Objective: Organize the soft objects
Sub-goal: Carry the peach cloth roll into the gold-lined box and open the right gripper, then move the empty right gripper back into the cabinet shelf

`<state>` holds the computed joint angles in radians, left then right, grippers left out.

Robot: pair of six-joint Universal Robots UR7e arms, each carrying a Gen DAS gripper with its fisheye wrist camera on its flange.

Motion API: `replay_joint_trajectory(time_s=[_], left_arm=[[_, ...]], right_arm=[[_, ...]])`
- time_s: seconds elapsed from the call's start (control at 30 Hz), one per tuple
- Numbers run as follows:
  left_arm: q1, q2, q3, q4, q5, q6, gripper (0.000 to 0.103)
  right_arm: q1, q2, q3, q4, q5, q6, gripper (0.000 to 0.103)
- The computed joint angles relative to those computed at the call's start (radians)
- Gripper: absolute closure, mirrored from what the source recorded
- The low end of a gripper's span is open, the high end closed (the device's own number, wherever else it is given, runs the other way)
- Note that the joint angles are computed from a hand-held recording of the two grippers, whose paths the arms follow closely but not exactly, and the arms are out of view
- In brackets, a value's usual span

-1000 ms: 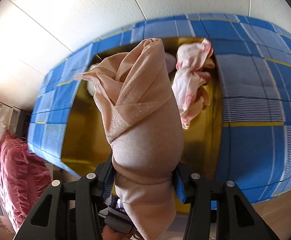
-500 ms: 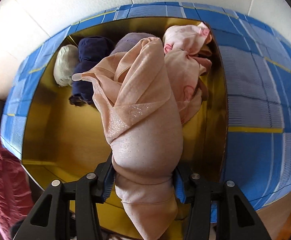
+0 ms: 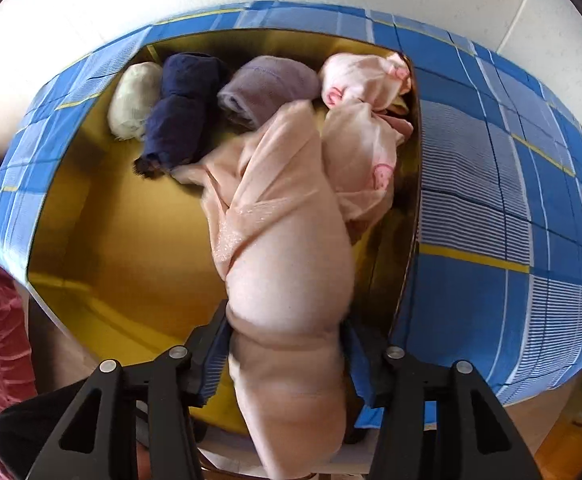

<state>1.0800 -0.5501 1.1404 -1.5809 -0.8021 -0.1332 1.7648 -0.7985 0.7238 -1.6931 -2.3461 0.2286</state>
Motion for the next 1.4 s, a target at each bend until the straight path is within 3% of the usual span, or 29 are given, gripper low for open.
replay_joint_trajectory(time_s=[0.2,0.23,0.27,0.3,0.53,0.8,1.07,1.13,1.27,1.4], left_arm=[[0.000,0.002,-0.004,0.002,-0.003,-0.002,0.067],[0.000,0.002,-0.005,0.003,-0.003,-0.002,0.067],[0.001,0.002,-0.006,0.003,-0.004,-0.001,0.067],[0.002,0.003,-0.007,0.003,-0.005,-0.001,0.067],[0.007,0.005,-0.018,0.008,-0.010,-0.003,0.067],[0.017,0.009,-0.041,0.011,-0.028,-0.015,0.065],[0.024,0.006,-0.045,0.007,-0.034,-0.019,0.063],[0.025,0.005,-0.046,0.004,-0.036,-0.019,0.063],[0.030,0.005,-0.053,0.003,-0.039,-0.016,0.063],[0.033,-0.002,-0.046,-0.005,-0.039,-0.009,0.063]], right_arm=[[0.030,-0.032,0.096,-0.211,-0.022,-0.108,0.051],[0.033,-0.030,0.101,-0.235,-0.016,-0.132,0.054],[0.033,-0.021,0.097,-0.246,-0.019,-0.156,0.065],[0.030,-0.018,0.091,-0.244,-0.015,-0.176,0.067],[0.011,-0.006,0.084,-0.324,-0.120,-0.177,0.073],[-0.015,-0.176,0.355,-0.590,0.133,-0.273,0.071],[0.020,-0.371,0.750,-0.889,0.227,-0.472,0.071],[0.021,-0.403,0.831,-0.911,0.234,-0.506,0.071],[0.012,-0.416,0.940,-0.874,0.159,-0.547,0.070],[-0.039,-0.386,0.963,-0.756,0.113,-0.430,0.070]])
